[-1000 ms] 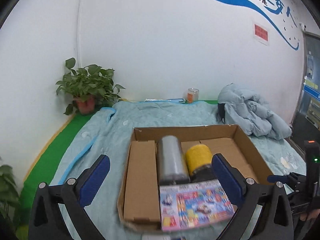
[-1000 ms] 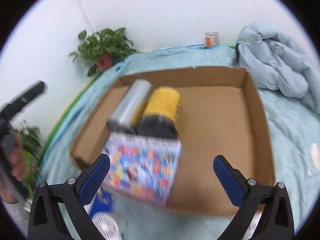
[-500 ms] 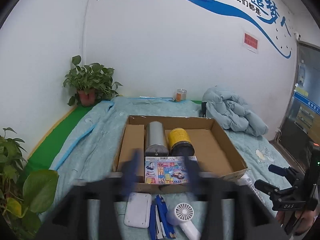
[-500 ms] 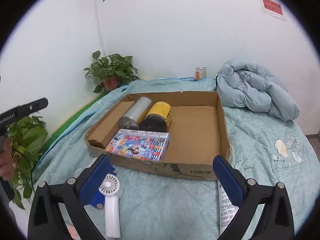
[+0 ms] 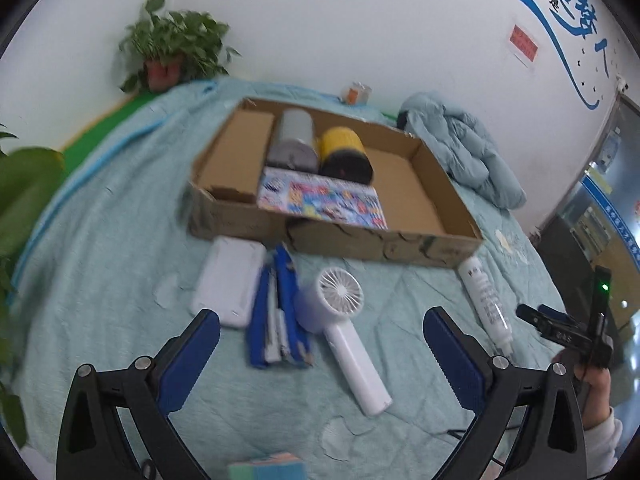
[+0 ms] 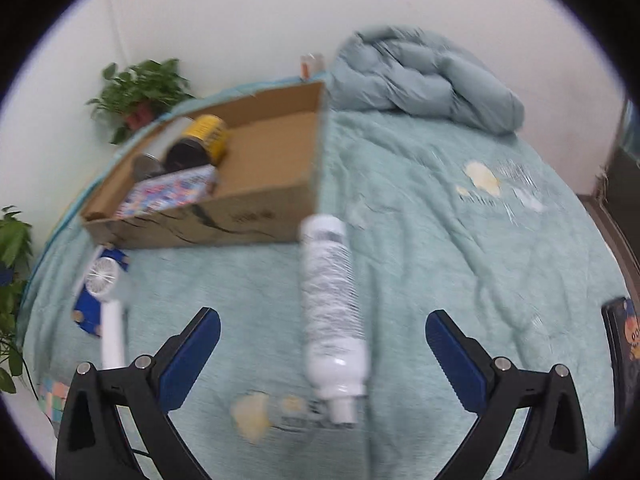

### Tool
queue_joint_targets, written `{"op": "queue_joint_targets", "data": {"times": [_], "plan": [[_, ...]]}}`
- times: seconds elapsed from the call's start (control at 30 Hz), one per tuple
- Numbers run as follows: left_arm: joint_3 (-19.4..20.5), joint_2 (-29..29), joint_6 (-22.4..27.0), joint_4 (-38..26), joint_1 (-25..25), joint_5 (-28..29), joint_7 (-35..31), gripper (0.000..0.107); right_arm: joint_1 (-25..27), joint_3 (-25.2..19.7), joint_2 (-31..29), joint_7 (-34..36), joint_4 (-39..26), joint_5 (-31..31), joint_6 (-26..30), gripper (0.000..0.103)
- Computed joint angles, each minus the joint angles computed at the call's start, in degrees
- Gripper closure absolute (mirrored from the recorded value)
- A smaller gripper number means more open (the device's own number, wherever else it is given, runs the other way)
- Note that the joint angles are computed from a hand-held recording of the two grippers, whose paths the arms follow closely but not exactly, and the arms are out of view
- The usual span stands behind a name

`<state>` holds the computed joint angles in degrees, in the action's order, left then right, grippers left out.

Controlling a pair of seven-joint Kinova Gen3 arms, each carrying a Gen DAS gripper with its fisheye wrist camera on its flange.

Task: Organize rigid objects
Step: 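Close both grippers on the white spray bottle lying on the quilt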

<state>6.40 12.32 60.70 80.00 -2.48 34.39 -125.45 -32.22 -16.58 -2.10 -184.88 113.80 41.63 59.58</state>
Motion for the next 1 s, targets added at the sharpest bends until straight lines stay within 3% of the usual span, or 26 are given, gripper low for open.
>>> {"op": "queue_joint_targets", "data": {"times": [0.13,0.27,0.5,0.63,0.77,0.87,1.0], "plan": [[0.50,1.13,-2.35,-0.50,2.11,-2.23,1.45,0.005,1.43,0.97,-0.32,3.03,1.03,-2.80,-4.83,0.007],[0.84,2.78,-1.13,-2.62,2.40,-2.94,3.81,0.005,-1.35,0.37,4.66,6.23,-1.65,0.99,-1.29,0.010],[3.31,7.14,3.17,-7.47,4.86,-4.48,6.59,0.005,1.27,5.25,6.00,10.70,-1.35,-5.19,-5.32,0.058],[5.10,10.73,6.91,-11.14,7.63,-4.56,8.40,0.005,-0.13,4.63,6.12,8.72,-1.09,-4.30,-4.48,0.059],[6.51,13.27,9.12,-14.17,10.41,-4.37,9.00,0.005,-0.53,4.04,5.15,9.59,-1.19,-7.22,-6.40,0.059],[7.55,16.87,13.01,-18.36,12.94,-4.96,9.91,0.005,-0.61,3.54,4.63,11.45,-1.34,-10.84,-9.40,0.059],[8.20,23.09,19.64,-24.31,15.55,-4.69,13.71,0.006,0.12,2.61,3.12,14.83,0.24,-16.51,-18.32,0.057]]}}
